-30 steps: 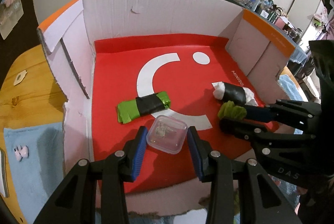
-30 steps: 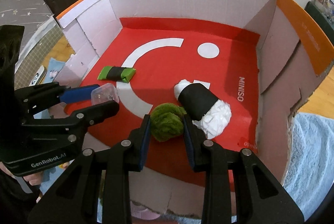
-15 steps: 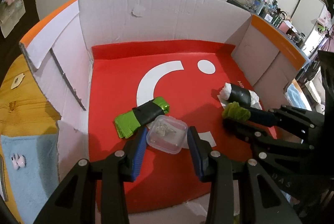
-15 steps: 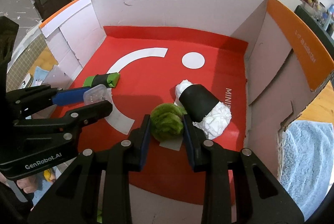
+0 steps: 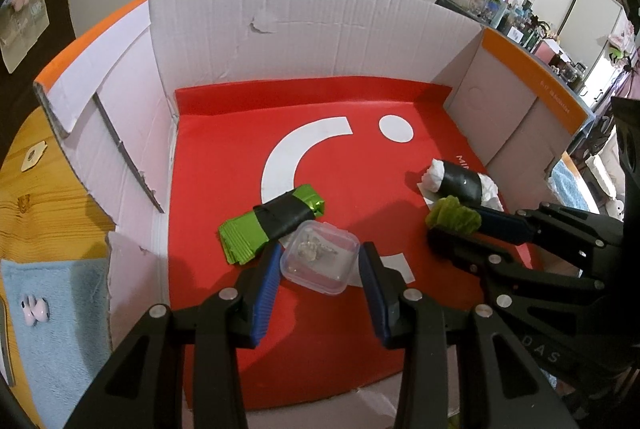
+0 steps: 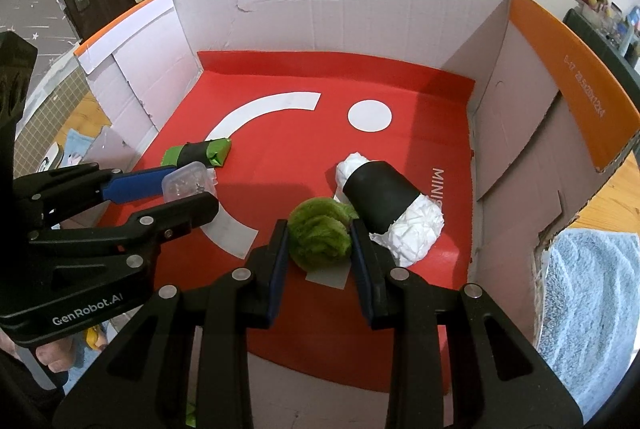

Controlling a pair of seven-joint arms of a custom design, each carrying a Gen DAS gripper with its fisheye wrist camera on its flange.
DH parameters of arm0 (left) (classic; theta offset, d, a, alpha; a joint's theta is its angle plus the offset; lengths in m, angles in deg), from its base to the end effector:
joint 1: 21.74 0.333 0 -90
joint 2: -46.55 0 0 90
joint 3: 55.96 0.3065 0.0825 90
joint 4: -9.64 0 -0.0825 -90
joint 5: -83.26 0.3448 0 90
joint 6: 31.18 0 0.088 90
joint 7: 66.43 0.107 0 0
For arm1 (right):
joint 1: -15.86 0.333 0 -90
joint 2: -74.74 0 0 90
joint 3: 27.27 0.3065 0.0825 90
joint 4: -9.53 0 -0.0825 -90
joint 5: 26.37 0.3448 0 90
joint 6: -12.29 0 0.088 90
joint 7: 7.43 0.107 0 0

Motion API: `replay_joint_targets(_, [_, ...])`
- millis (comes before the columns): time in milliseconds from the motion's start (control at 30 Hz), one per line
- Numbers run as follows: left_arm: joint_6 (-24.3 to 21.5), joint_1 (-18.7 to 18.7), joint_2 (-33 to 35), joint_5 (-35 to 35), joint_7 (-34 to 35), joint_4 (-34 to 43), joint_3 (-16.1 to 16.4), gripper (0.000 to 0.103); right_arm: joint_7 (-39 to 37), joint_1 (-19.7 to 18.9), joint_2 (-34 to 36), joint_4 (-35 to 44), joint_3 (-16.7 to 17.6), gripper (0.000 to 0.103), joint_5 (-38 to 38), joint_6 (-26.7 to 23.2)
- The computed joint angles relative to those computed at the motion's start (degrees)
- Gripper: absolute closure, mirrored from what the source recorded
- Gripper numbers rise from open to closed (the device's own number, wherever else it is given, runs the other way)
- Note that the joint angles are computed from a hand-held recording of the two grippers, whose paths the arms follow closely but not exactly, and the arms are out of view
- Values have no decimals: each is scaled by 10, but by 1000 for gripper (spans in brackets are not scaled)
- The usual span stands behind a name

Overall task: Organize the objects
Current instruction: 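Release the clear box and green ball onto the red floor, opening both tools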

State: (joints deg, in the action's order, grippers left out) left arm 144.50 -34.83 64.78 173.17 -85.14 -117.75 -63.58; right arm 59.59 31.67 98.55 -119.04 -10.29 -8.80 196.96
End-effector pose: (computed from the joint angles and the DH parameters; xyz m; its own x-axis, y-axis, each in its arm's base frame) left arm 0.4415 -0.2514 0.2715 -0.0390 -0.9859 0.1629 -0.8380 -0.0565 -0.5427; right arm 0.4901 0.2733 0.2734 0.5764 -0.8159 -0.0454 -0.6974 -0.4622 -0.5477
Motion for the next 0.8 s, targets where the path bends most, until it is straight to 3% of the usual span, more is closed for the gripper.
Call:
replay_joint_targets(467, [0,-1,1,-4,3,2,1,58,-3,-13,10,7,20,71,3,0])
replay_joint_targets(533, [-12,-4,-1,-13,11,0,0,56,-4,-15,10,6,24,60,2,1])
replay_joint_targets(600, [-17,-7,-1,-11,8,0,2,56,-1,-7,8,4,17,55,2,6])
replay_joint_targets(800, [-25,-9,-1,-14,16,-1,2,56,2,-15,11,2,26,55,-3,10])
